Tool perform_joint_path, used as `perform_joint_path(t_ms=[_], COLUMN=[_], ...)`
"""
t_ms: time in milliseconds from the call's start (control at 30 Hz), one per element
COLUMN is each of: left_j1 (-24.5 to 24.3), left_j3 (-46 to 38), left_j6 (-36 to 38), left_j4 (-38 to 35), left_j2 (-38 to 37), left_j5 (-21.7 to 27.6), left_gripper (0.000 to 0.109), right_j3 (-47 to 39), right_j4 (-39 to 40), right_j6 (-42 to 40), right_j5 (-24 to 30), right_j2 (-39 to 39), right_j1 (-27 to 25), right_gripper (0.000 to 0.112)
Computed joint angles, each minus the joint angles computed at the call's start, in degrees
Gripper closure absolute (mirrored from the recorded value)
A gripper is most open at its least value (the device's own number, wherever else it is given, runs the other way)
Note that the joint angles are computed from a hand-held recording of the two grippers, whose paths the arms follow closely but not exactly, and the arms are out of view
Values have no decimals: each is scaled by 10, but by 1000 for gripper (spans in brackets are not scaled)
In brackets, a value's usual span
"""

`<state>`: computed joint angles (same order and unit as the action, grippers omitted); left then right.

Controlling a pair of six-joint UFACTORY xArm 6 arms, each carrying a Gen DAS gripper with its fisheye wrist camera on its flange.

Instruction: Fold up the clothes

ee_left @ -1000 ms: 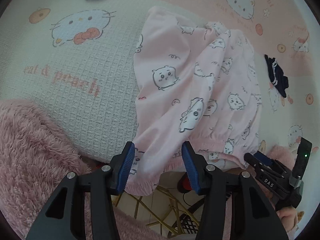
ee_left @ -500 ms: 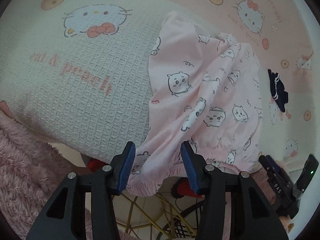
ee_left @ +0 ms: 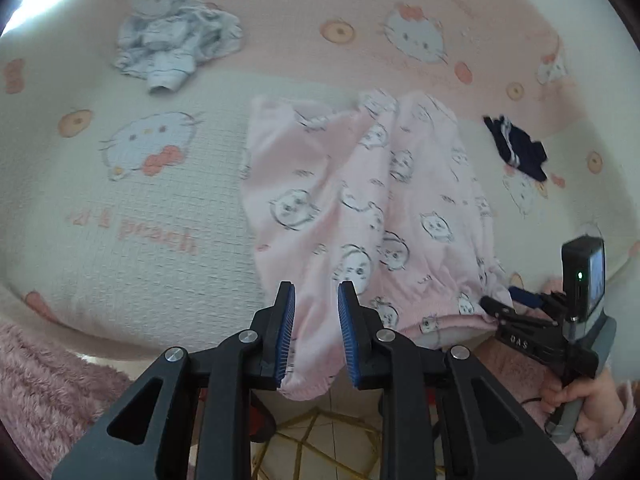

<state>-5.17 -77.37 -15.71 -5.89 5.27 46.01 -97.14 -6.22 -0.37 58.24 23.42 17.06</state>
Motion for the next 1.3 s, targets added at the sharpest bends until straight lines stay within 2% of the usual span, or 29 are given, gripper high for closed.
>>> perform_joint_path(t_ms=[100,233,300,367,433,500,567,600,667,767,867,1000,1100,1200,1300], left_j1=[-8,-15,-15,-20,-27,-38,-48,-50,-48,-42,-42,-39,-50,-62,-70], left_j3=[-15,-10,-15,-9,10,12,1,-6,-25,-33,-25,15,21,2,-7], left_j6=[31,-8,-19,-28,-14,10,39,51,58,67,80,114,135,128,125], left_j4=[-6,21,29,43,42,39,31,23,25,12,12,-33,-18,20,51], left_j2=[26,43,50,37,14,6,18,28,55,75,68,28,19,38,48], left_j5=[32,106,121,98,39,-1,-15,-6,22,50,55,28,7,27,45], left_gripper=[85,85,85,85,85,85,85,85,85,88,89,88,87,85,85], right_j3=[5,24,30,16,4,16,37,47,51,57,48,55,101,122,128], right_j4=[11,103,123,125,120,106,101,98,41,42,56,52,101,113,108], right_j6=[9,0,6,-2,-13,-33,-59,-71,-56,-50,-43,-45,-92,-127,-148], right_j5=[9,-13,-29,-23,-17,-34,-55,-62,-45,-34,3,36,0,-27,-23], right_j2=[-9,-29,-36,-25,-14,-22,-36,-43,-42,-52,-54,-75,-116,-134,-137], right_j1=[-9,-28,-40,-38,-33,-19,-7,-2,12,7,-5,-19,-31,-25,-18], right_gripper=[59,60,60,59,60,60,60,60,60,59,59,58,59,58,58])
